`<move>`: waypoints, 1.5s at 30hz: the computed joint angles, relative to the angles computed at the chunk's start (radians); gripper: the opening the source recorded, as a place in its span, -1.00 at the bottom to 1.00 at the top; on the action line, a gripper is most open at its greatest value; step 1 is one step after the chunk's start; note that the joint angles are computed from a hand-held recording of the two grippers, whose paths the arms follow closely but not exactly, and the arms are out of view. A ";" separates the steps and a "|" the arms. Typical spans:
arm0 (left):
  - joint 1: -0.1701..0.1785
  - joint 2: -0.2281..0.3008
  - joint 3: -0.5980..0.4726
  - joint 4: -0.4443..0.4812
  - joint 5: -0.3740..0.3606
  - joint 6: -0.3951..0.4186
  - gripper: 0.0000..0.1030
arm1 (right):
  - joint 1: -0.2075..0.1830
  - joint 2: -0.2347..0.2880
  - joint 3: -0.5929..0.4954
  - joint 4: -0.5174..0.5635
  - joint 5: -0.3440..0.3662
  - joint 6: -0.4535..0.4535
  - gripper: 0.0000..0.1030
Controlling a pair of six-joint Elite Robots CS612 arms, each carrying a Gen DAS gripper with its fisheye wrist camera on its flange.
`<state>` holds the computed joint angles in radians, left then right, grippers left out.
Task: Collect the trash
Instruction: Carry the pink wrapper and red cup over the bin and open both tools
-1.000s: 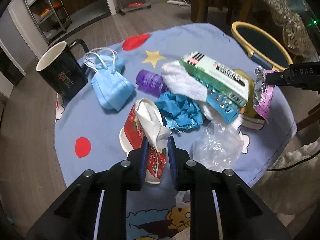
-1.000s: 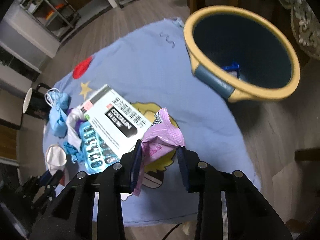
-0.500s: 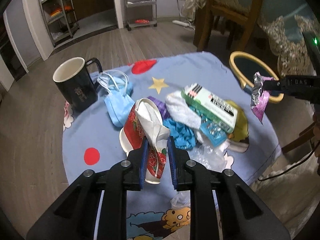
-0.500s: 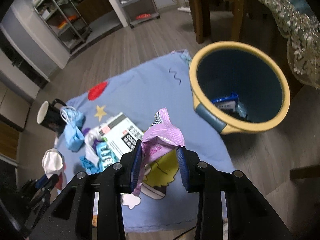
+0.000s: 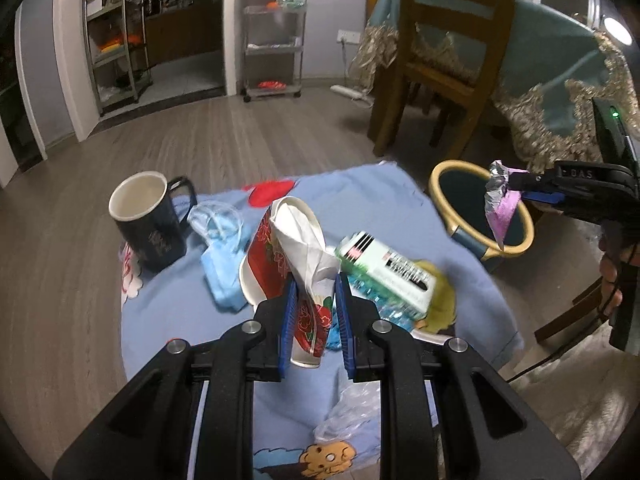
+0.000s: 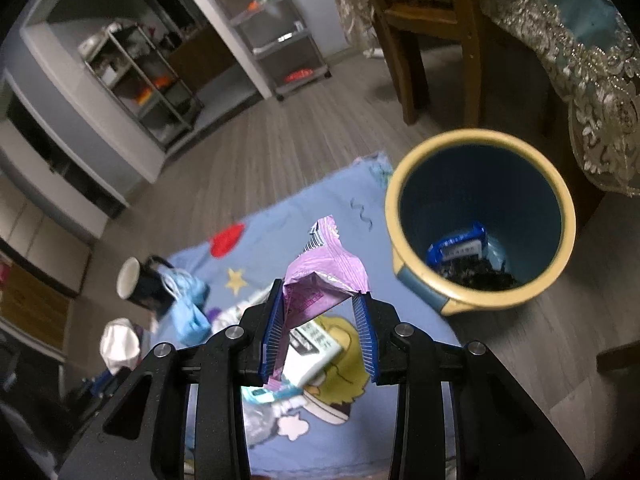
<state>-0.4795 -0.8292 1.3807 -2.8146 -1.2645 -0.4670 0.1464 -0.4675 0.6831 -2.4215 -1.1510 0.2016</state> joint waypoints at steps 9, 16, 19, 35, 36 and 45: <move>-0.002 0.007 -0.014 -0.048 -0.032 0.033 -0.64 | -0.023 0.011 -0.034 -0.043 0.041 0.053 -0.31; -0.009 0.021 -0.046 -0.029 -0.046 0.097 -0.64 | -0.045 0.037 -0.102 -0.043 -0.018 0.059 -0.31; -0.012 0.032 -0.076 -0.021 -0.062 0.121 -0.64 | -0.057 0.052 -0.131 -0.031 -0.035 0.067 -0.31; -0.028 0.187 -0.392 0.122 -0.206 0.201 -0.64 | -0.082 0.196 -0.378 0.232 -0.118 0.060 -0.31; -0.030 0.201 -0.419 0.140 -0.212 0.209 -0.64 | -0.084 0.198 -0.381 0.241 -0.115 0.074 -0.31; -0.051 0.322 -0.642 0.300 -0.250 0.301 -0.64 | -0.082 0.265 -0.503 0.354 -0.140 0.071 -0.31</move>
